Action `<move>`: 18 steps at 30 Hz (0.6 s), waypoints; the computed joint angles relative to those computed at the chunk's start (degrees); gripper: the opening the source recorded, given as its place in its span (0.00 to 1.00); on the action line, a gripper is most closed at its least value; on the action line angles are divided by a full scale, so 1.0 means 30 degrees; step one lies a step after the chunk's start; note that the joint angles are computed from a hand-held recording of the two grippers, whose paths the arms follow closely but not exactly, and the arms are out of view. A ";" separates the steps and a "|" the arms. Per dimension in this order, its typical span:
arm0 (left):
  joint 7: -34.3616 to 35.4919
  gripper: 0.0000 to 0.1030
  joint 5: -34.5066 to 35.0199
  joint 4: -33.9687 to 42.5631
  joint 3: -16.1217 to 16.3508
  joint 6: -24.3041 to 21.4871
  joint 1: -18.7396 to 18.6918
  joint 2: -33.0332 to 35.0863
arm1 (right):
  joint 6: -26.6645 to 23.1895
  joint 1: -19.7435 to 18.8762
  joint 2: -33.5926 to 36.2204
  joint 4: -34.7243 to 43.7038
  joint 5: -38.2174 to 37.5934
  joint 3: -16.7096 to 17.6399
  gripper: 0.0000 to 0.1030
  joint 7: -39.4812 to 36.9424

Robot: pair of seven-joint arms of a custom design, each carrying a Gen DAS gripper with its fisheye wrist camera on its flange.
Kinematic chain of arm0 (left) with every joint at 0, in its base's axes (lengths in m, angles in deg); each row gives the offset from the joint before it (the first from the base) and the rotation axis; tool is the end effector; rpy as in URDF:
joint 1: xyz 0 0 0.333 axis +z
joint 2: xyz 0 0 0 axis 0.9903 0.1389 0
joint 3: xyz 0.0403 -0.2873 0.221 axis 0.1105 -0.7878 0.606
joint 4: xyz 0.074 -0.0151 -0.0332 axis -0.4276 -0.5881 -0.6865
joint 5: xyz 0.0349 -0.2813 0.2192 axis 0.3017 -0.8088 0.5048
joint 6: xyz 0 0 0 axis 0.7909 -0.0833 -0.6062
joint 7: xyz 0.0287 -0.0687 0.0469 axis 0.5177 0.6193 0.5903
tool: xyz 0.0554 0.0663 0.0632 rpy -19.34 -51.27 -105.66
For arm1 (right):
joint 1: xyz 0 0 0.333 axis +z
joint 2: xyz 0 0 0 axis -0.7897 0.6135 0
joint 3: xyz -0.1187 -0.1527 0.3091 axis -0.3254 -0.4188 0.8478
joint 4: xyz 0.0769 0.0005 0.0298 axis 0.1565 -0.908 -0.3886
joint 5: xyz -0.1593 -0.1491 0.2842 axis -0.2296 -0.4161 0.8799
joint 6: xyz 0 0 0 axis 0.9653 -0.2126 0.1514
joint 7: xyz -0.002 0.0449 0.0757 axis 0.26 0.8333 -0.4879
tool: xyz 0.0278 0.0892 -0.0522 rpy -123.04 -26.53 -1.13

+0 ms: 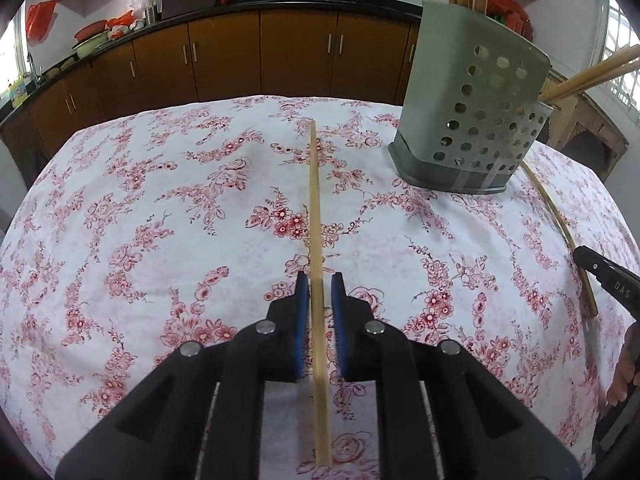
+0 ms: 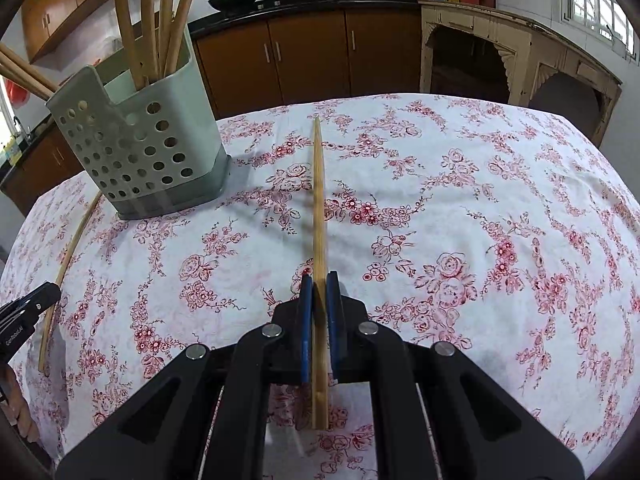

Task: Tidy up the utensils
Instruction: 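Lift both chopsticks off the tablecloth and raise them upright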

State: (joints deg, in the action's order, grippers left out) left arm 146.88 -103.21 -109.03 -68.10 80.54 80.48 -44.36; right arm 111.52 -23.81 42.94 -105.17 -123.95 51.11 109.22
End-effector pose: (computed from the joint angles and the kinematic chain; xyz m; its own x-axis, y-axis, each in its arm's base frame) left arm 0.5832 -0.0758 0.4889 -0.2566 -0.9654 0.0458 -0.7570 0.1713 -0.6305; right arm 0.5129 0.3310 0.4944 -0.2905 -0.9483 -0.1281 -0.6968 0.3014 -0.6509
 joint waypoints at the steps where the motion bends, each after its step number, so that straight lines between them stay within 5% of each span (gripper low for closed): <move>1: -0.0177 0.14 0.0264 0.0050 0.0093 0.0038 -0.0101 0.0075 | 0.0008 -0.0001 -0.0005 -0.0010 0.0000 -0.0004 0.08 0.0001; 14: 0.1340 0.07 -0.0812 -0.0754 -0.0153 0.0049 0.0243 -0.0613 | 0.0930 -0.0077 -0.0542 -0.0823 -0.0311 0.0030 0.08 0.0663; 18: 0.2888 0.07 -0.2177 -0.1181 -0.0226 -0.0543 0.0517 -0.1431 | 0.0788 0.0025 -0.1590 -0.1529 -0.2092 0.0160 0.08 0.2172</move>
State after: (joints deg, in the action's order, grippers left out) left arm 155.54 -109.74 -112.57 -68.78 78.91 82.03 -48.65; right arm 113.88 -23.73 38.17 -109.76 -130.22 51.59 115.74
